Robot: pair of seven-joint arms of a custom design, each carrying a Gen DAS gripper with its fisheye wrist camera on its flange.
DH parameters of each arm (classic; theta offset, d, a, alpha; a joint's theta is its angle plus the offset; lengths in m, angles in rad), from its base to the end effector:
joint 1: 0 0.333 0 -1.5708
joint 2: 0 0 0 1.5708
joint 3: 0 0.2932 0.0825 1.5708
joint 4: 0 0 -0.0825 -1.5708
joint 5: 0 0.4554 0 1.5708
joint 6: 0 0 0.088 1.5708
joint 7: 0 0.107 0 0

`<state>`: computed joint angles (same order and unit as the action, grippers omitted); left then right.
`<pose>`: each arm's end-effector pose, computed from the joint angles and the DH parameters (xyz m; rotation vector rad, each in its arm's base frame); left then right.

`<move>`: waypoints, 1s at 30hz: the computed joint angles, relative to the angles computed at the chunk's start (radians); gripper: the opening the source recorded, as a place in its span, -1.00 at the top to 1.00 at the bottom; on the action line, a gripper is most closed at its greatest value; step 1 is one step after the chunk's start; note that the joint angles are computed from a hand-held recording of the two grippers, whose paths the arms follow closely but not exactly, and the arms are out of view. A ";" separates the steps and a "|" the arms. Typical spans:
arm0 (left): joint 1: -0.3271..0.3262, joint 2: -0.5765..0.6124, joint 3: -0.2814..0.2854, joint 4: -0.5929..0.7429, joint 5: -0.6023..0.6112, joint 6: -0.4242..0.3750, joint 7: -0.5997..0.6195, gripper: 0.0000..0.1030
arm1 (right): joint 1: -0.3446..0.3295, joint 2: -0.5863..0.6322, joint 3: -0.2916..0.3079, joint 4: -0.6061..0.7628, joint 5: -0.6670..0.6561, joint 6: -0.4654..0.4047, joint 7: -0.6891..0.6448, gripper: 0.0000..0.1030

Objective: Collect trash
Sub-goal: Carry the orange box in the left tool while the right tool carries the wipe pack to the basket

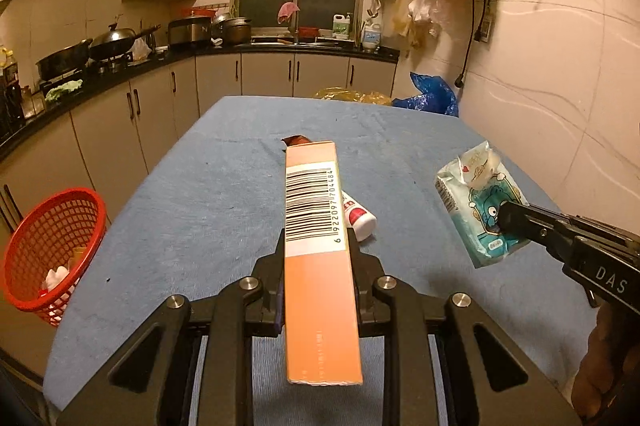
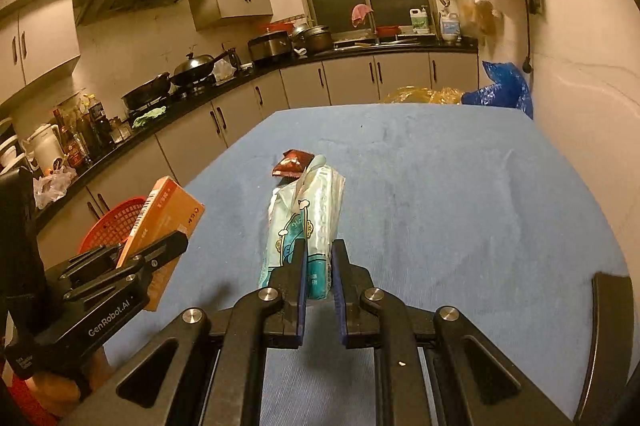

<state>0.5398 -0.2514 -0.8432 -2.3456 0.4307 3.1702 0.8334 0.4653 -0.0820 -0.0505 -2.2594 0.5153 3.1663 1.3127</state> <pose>0.5453 -0.2234 0.4439 -1.5810 1.7271 -1.0188 0.5768 0.2048 0.4449 -1.6700 1.4378 -0.5220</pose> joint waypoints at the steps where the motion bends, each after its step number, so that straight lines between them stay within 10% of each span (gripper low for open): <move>1: -0.016 -0.003 0.015 -0.005 -0.005 -0.003 0.006 0.57 | -0.004 -0.008 0.004 -0.008 -0.007 0.002 0.008 0.76; 17: -0.078 -0.114 0.045 -0.088 -0.163 0.021 0.108 0.57 | -0.016 -0.115 0.002 -0.118 -0.310 0.045 0.231 0.76; 30: -0.033 -0.127 -0.017 -0.088 -0.244 0.017 0.165 0.57 | 0.152 -0.103 -0.173 -0.109 -0.360 0.027 0.254 0.75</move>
